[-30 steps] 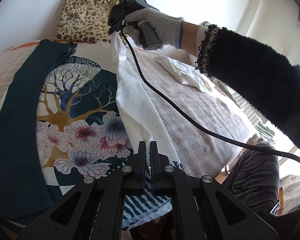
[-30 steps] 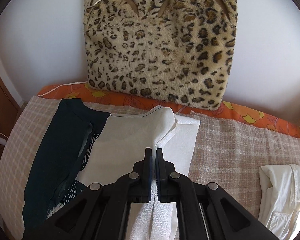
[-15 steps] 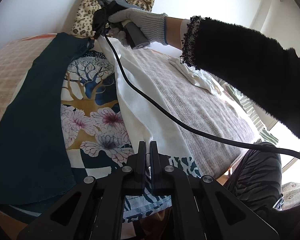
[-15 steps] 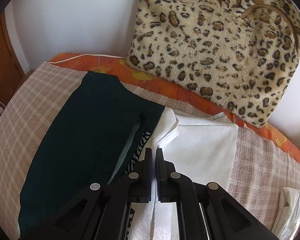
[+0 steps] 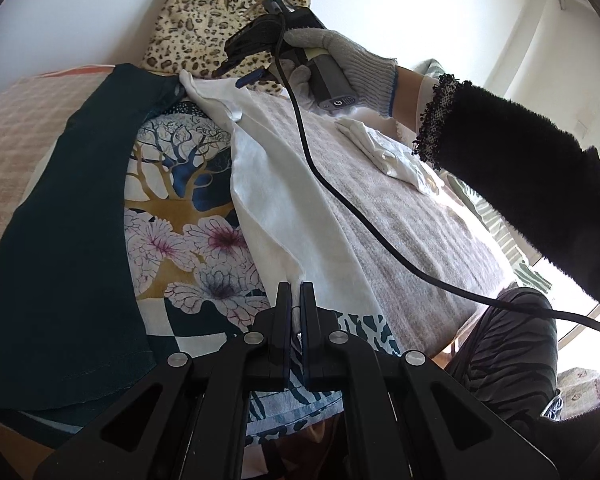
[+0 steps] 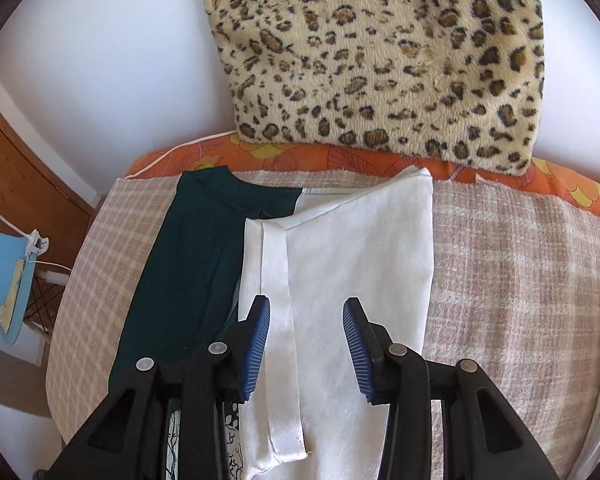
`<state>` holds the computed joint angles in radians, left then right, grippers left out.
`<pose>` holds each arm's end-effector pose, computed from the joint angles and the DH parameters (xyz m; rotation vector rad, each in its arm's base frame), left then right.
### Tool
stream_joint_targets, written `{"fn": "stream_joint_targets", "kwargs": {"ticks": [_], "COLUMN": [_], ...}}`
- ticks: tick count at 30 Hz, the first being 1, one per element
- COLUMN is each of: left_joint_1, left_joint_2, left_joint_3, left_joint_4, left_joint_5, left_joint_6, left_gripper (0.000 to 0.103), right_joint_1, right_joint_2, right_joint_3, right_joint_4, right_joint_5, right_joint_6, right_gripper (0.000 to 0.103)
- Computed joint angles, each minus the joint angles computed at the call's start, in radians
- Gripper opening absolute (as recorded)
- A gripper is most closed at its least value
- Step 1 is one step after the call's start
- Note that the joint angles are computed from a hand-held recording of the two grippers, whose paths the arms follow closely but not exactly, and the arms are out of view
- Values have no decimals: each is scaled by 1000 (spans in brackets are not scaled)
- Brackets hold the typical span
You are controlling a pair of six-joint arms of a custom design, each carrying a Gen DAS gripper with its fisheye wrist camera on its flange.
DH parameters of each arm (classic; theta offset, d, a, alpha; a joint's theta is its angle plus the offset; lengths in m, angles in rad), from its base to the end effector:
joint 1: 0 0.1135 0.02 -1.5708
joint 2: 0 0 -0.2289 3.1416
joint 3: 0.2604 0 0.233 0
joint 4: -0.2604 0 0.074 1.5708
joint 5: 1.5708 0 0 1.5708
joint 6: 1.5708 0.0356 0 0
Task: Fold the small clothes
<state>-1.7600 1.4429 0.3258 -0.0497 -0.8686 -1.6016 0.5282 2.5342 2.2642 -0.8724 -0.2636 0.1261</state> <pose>-0.0075 -0.1834 0.0753 -0.0352 2.2689 -0.5749 0.4151 0.2529 0.1433 -0.6315 2.6984 0.5414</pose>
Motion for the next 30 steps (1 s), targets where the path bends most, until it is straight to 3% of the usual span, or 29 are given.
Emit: {"fn": "stream_joint_targets", "kwargs": {"ticks": [7, 9, 10, 11, 13, 15, 16, 25, 30], "left_joint_1": [-3, -5, -6, -7, -8, -10, -11, -48, -67], "left_joint_2": [0, 7, 12, 13, 13, 11, 11, -9, 4], "left_joint_3": [5, 9, 11, 13, 14, 17, 17, -4, -5], "left_joint_4": [-14, -12, -12, -12, -16, -26, -27, -58, -65], "left_joint_5": [-3, -3, -3, -2, -2, -5, -5, -22, -25], "left_joint_6": [-4, -6, -5, -4, -3, -9, -11, -102, -151], "left_gripper": [3, 3, 3, 3, 3, 3, 3, 3, 3], "right_joint_1": [28, 32, 27, 15, -12, -9, 2, 85, 127], "right_joint_2": [-92, -107, -101, -96, -133, -183, -196, 19, 28], "right_joint_3": [-277, -299, -286, -276, -332, -376, -370, 32, 12], "right_joint_4": [63, 64, 50, 43, 119, 190, 193, -92, -136], "right_joint_5": [27, 36, -1, -81, -310, -427, -419, -36, 70], "right_joint_6": [-41, -25, -14, 8, 60, 68, 59, -26, -73], "right_gripper": [41, 32, 17, 15, 16, 24, 31, 40, 42]}}
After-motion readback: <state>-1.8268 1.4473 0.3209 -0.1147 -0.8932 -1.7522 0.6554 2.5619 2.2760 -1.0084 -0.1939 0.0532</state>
